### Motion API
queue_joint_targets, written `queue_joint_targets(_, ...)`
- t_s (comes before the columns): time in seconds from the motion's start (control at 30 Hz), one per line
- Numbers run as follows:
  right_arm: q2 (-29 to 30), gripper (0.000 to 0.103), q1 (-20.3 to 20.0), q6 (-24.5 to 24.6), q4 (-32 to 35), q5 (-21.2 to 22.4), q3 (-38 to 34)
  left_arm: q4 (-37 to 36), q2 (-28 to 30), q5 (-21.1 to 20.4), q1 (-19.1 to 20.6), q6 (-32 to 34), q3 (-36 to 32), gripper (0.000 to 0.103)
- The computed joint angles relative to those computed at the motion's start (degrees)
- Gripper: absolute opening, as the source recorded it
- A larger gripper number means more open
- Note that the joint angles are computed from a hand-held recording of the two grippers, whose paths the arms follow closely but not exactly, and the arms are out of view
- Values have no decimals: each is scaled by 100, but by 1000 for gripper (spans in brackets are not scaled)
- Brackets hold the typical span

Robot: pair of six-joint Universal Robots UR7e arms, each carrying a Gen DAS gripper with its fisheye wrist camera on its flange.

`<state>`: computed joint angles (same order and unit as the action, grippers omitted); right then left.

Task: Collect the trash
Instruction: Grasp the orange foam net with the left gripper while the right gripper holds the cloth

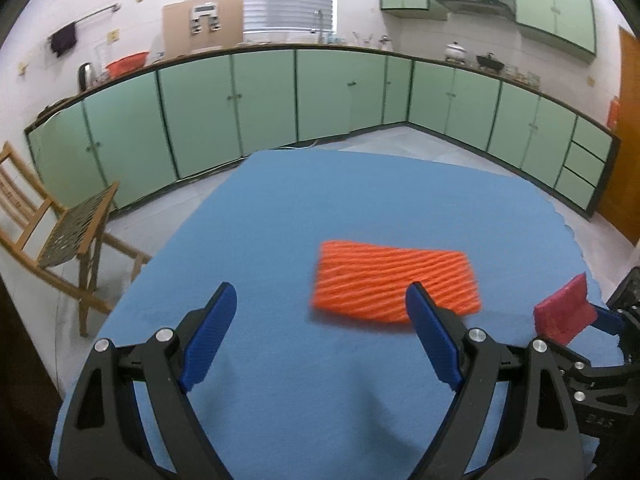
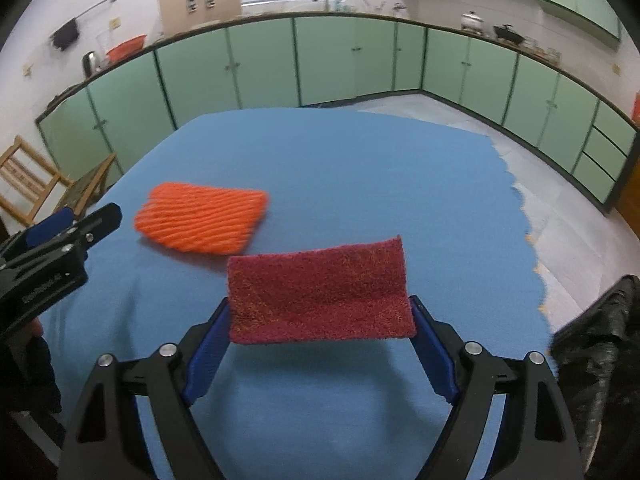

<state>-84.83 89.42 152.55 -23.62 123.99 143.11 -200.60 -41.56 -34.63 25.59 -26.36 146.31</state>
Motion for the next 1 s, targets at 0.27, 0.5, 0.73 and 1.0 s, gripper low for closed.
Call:
queue_joint_targets(0.27, -677, 83, -437, -185, 104, -255, 199, 262, 487, -245, 283, 327, -698, 86)
queue_joint_targets(0.5, -813, 83, -824, -355, 103, -509, 258, 1092, 512, -299, 455, 132, -951, 86)
queue_joint_targets(0.73, -709, 83, -874, -412, -30, -532, 261, 1599, 341, -606, 728, 27, -1114, 86)
queue_joint_targets(1.0, -718, 83, -935, -415, -52, -600, 304, 1093, 396, -914, 664, 497, -996, 31)
